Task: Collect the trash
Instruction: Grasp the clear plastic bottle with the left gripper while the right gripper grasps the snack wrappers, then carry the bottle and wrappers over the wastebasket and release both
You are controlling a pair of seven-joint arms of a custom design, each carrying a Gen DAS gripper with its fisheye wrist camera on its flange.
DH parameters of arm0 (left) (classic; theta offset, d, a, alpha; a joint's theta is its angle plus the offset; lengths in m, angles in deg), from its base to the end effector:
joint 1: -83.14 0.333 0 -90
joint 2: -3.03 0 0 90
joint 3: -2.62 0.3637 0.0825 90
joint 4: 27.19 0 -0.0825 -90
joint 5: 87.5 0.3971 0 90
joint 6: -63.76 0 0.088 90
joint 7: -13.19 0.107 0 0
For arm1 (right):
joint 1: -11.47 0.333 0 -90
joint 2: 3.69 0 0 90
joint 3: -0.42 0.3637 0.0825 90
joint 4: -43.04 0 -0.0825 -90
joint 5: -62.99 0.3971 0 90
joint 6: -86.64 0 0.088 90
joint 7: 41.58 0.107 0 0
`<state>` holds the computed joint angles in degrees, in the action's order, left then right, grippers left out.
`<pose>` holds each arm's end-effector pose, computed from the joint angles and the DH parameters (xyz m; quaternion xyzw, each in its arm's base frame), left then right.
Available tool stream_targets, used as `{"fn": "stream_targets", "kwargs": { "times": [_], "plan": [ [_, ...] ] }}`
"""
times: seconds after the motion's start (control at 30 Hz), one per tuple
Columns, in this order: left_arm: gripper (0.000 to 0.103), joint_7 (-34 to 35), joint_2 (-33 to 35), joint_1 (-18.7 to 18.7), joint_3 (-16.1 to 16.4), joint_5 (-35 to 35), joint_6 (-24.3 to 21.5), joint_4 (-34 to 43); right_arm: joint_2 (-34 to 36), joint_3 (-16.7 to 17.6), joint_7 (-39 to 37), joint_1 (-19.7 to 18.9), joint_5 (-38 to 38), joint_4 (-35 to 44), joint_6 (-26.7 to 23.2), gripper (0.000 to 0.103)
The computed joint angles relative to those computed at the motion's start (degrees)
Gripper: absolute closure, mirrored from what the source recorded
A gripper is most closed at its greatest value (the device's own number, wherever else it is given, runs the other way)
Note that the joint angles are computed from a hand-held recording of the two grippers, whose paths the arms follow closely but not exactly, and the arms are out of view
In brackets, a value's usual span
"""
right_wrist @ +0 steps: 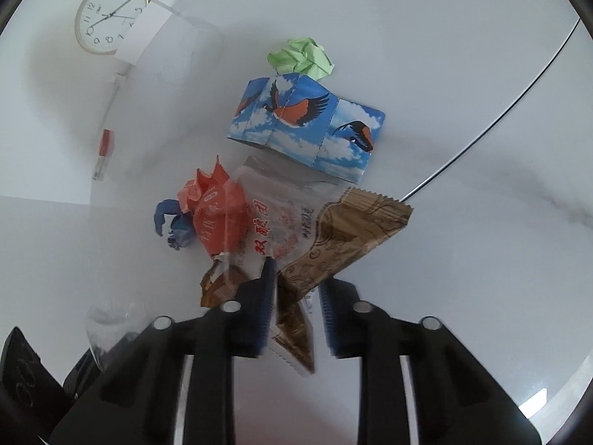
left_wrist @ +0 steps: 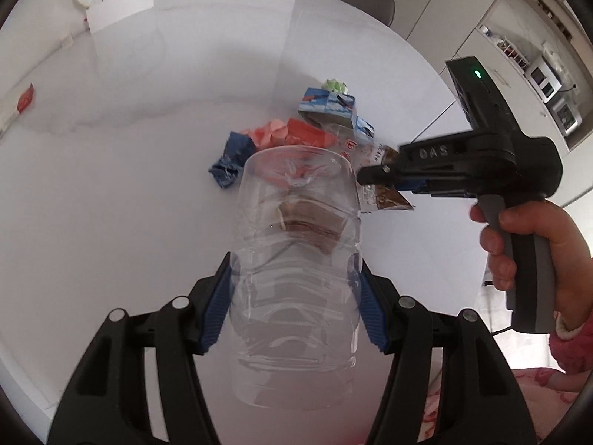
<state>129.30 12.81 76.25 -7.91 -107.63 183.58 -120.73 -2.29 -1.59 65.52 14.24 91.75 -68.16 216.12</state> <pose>0.6307 -0.2053 0.5938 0.4453 -0.8661 0.2271 0.0080 0.6060 0.0210 0.5443 -0.4720 0.8437 0.0879 0.2400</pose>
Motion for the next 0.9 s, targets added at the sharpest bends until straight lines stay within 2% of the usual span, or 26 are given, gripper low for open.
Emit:
{"fn": "stream_targets", "kwargs": {
  "times": [0.3,0.43,0.5,0.7,0.9],
  "plan": [
    [0.044,2.70,0.52,-0.37,-0.90,-2.37,-0.38,0.87,-5.58,-1.24,0.61,0.07,0.01,-5.39,3.65,0.083],
    [0.044,5.42,-0.53,-1.43,-1.77,-2.96,-1.47,0.10,-11.62,-2.78,1.07,0.02,-0.33,-10.46,5.36,0.083],
    [0.044,7.14,-1.07,-2.21,-2.32,-3.55,-1.94,-0.32,-16.45,-3.57,2.45,-0.48,-3.16,-14.15,5.69,0.083],
    [0.044,12.00,-3.78,-5.80,-4.21,-5.60,-2.42,-3.04,-31.98,-5.19,10.39,-3.99,-16.12,-24.80,2.31,0.083],
    [0.044,8.57,-5.44,-10.49,-5.96,-5.00,-2.89,-4.70,-42.69,-9.02,12.03,-8.11,-24.83,-33.64,-4.01,0.083]
  ]
}}
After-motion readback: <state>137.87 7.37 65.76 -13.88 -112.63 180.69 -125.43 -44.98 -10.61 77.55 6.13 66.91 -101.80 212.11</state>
